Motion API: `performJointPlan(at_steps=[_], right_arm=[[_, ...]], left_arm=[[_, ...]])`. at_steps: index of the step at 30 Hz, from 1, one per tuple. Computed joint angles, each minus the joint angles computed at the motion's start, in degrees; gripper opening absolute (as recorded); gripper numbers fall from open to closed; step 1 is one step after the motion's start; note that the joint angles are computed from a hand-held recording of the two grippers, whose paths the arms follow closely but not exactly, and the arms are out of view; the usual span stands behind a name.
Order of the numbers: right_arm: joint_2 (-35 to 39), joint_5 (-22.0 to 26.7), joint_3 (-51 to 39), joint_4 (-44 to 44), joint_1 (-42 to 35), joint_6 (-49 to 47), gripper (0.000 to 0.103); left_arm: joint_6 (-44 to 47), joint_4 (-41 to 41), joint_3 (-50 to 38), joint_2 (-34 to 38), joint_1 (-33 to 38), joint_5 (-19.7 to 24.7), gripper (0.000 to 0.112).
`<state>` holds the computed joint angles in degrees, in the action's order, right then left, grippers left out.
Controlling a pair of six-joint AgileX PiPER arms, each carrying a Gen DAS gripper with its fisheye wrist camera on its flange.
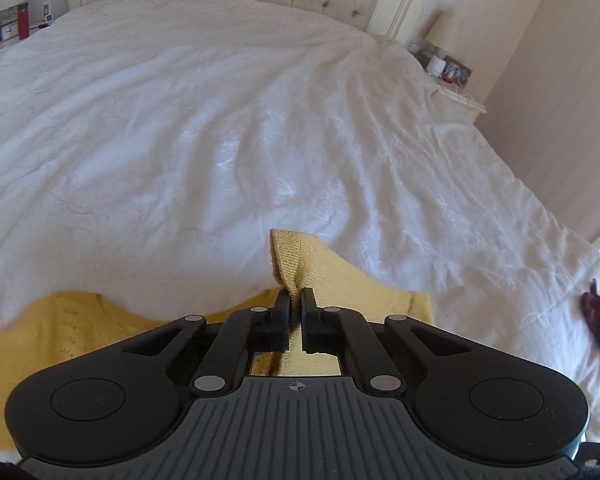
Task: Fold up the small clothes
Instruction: 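Lay the lifted sleeve flat across the body and open the left gripper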
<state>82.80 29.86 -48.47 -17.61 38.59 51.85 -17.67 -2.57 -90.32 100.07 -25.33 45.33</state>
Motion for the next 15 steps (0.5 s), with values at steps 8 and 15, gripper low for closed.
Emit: performJointPlan(at_steps=[8,15], right_arm=[[2.08,1.56,-3.50,1.46,2.53,-1.09,0.095],[4.38,3.22,-6.26,1.83,3.67,-4.05,0.095]], left_arm=[[1.81,1.46,10.06,-9.34,12.20,5.12,0.005],[1.27,2.47,17.63,-11.19,19.19,5.09,0.005]])
